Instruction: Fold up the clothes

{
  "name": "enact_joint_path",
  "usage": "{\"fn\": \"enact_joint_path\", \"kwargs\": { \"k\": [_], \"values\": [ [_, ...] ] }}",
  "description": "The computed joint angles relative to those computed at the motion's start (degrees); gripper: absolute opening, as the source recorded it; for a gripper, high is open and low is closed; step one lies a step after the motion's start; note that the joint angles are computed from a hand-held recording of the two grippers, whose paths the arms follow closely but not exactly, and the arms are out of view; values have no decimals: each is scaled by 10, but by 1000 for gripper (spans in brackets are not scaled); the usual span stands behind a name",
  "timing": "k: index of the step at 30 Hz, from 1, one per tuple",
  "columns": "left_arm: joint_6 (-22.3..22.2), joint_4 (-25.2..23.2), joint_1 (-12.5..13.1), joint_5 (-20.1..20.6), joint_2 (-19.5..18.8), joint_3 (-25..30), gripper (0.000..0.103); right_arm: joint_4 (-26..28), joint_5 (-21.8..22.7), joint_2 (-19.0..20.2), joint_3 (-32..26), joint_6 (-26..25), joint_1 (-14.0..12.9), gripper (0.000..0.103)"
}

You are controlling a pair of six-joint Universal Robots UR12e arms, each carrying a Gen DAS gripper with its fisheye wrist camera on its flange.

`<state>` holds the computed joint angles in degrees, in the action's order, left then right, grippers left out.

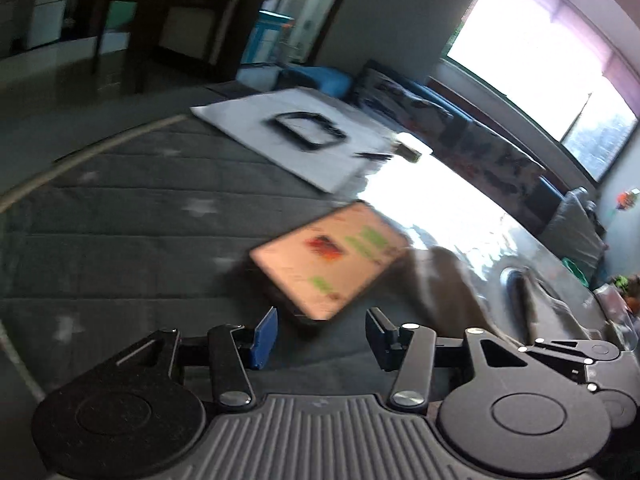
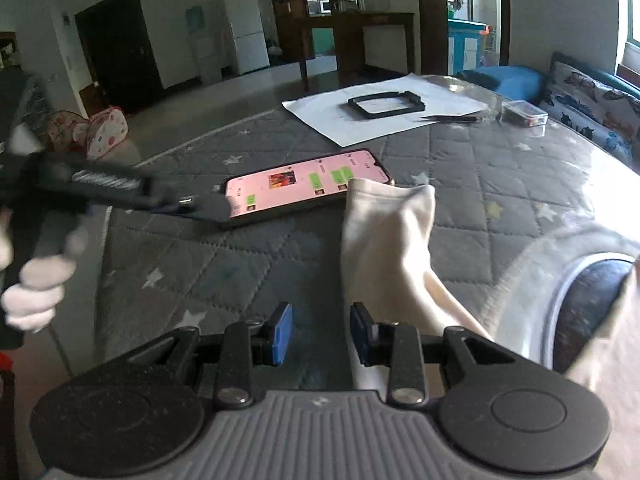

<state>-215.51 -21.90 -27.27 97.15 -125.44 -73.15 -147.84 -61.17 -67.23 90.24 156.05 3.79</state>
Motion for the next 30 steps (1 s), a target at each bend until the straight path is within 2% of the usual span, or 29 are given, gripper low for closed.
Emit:
{"fn": "enact_joint_path", "kwargs": {
  "k": [5, 8, 11, 15, 17, 18, 19, 20, 21, 24, 25, 26, 28, 30],
  "values": [
    [21, 6, -2, -4, 11, -15, 58, -19, -10, 18, -17, 30, 6, 32],
    [23, 6, -6, -14, 6, -8, 61, -43, -37, 24, -21, 53, 9, 32],
    [19, 10, -8, -26, -2, 2, 62, -58, -39, 23, -18, 72, 8, 32],
    [18, 9, -11, -27, -7, 11, 62, -62, -61, 28, -24, 52, 18, 31],
    [20, 15, -13, -24, -5, 10, 63, -65, -87, 35, -29, 37, 28, 31],
    [21, 16, -13, -22, -5, 11, 63, -80, -98, 37, -27, 27, 32, 30],
    [21, 17, -14, -19, -3, 11, 63, -87, -101, 37, -26, 20, 34, 16],
    [20, 18, -14, -16, -2, 11, 63, -86, -96, 37, -26, 21, 34, 3],
    [21, 24, -14, -15, -2, 10, 63, -84, -76, 34, -24, 26, 30, 3],
    [18, 24, -15, -12, -3, 13, 64, -75, 38, 22, -10, 28, 10, 3],
    [16, 22, -15, -12, -5, 15, 64, -61, 60, 18, -7, 16, 7, 4],
    [11, 14, -15, -13, -7, 20, 64, -48, 75, 14, -5, 6, 5, 5],
    [4, 2, -16, -15, -13, 29, 64, -30, 72, 10, -3, 8, 4, 9],
    [0, -10, -19, -14, -18, 37, 64, -8, 100, -2, 7, 20, -8, 10]
  ]
}}
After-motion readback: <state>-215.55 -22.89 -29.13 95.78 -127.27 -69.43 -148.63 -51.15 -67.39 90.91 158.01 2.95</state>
